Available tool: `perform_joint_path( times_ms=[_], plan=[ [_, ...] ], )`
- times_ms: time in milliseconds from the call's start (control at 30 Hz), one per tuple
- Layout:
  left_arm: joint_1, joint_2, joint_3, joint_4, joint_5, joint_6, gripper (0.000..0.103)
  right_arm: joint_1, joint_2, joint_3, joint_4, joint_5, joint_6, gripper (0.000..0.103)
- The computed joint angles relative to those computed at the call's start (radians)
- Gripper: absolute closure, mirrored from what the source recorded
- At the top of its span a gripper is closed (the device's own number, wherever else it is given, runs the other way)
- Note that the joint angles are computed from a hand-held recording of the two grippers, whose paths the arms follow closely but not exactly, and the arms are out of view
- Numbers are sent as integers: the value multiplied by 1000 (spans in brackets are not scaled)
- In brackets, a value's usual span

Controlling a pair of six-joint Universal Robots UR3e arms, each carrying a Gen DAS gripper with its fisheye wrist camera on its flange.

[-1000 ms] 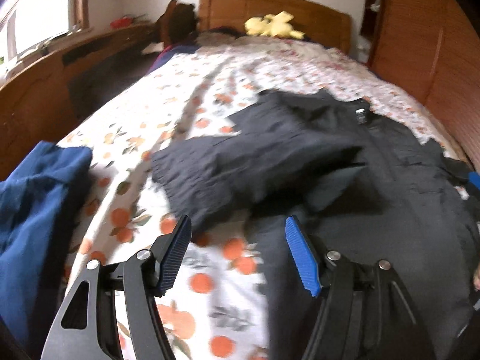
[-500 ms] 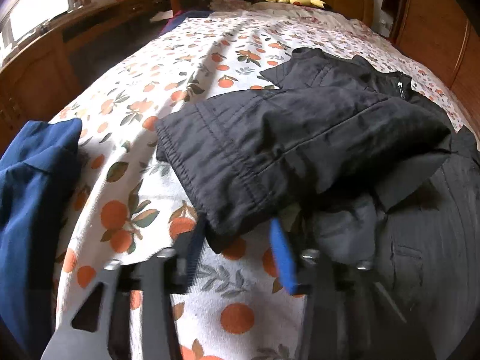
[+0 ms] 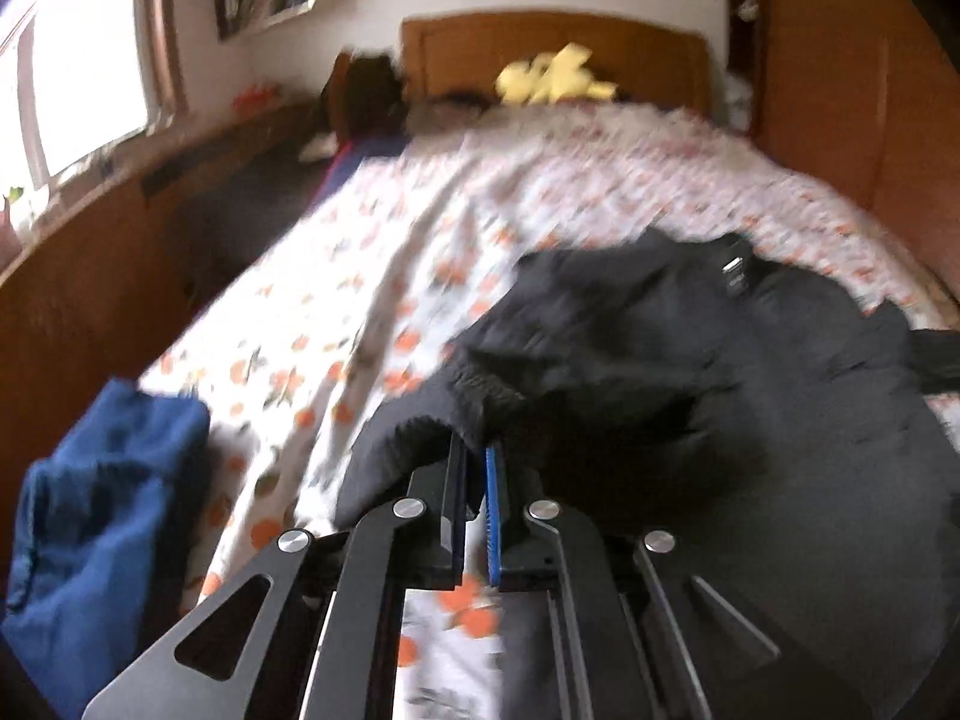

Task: Fold large clothes
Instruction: 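Fold the gripped sleeve across the jacket front with the left tool, then release the sleeve and lift the left tool away from the jacket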

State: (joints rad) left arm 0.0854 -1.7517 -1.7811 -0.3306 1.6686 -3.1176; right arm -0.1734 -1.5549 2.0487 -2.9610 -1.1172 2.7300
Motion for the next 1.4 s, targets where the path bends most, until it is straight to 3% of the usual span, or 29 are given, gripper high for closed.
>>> perform_joint_path(
  times_ms=[367, 633, 700, 733, 800, 867, 967, 1167, 1400],
  plan=[
    [-338, 39, 21, 18, 123, -80, 98, -97, -86, 49, 39, 50, -21, 7],
    [-388, -4, -135, 167, 143, -128, 92, -102, -64, 59, 32, 22, -39, 7],
    [-372, -3, -187, 211, 118, -130, 87, -98, -51, 53, 30, 15, -37, 7],
    [-371, -5, -208, 235, 115, -134, 80, -96, -44, 50, 28, 11, -37, 7],
    [-362, 5, -261, 293, 110, -125, 60, -86, -27, 41, 23, 1, -31, 7],
    [-365, 24, -310, 354, 132, -116, 31, -73, -10, 34, 15, -10, -25, 7],
    [-364, 68, -403, 459, 149, -119, 8, -47, 14, 23, 6, -27, -18, 7],
    [-314, 198, -574, 552, 123, -124, 3, 28, 42, 20, -13, -53, -15, 7],
    [-181, 426, -752, 530, 29, -96, 3, 102, 54, 19, 3, -8, -43, 10]
  ],
)
